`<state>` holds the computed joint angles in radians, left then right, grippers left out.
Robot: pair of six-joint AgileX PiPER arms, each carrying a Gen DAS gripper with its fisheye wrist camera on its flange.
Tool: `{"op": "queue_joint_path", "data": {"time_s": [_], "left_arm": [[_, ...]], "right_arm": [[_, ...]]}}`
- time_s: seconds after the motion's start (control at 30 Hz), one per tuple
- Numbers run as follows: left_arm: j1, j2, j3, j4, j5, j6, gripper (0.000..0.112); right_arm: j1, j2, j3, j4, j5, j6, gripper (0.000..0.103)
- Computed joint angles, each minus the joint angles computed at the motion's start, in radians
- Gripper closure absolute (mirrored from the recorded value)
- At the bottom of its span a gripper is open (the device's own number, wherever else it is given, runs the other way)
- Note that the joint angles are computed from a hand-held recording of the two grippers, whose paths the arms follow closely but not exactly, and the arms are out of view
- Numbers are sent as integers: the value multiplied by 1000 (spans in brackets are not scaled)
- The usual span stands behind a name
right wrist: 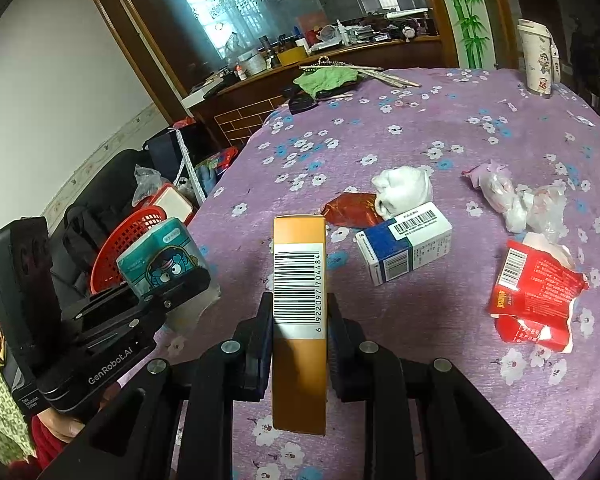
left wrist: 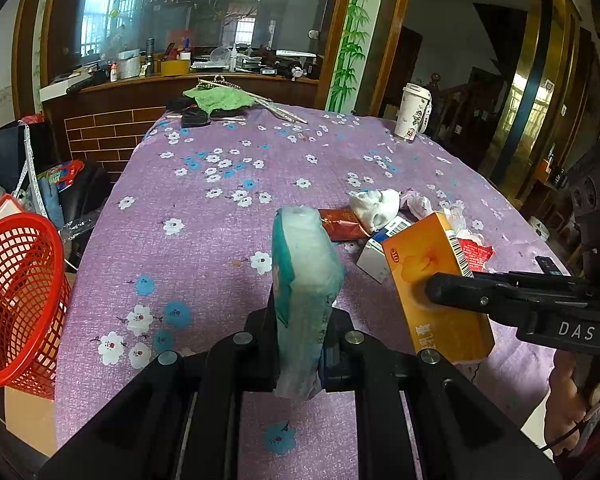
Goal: Collect trash
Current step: 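Lift the teal pack and orange box off the table with both grippers, then carry the teal pack and orange box over the red wastebasket and release both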
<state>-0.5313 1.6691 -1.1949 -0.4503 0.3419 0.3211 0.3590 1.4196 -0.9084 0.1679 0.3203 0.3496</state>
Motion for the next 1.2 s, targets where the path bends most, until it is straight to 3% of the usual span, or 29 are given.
{"op": "queue_joint_path", "data": {"time_s": [0.37, 0.73, 0.97, 1.2], "left_arm": [[13, -16, 15, -13, -9, 4, 100], [126, -66, 32, -119, 18, 112, 100], [282, -126, 55, -218, 52, 220, 100], [484, -127, 40, -271, 109, 297, 99]], "right_arm": [[13, 33, -44, -22, 19, 20, 79], [36, 115, -178, -6, 77, -10, 78], [103, 252, -409, -6, 158, -30, 78], [197, 486, -790, 5, 279, -54, 78]]}}
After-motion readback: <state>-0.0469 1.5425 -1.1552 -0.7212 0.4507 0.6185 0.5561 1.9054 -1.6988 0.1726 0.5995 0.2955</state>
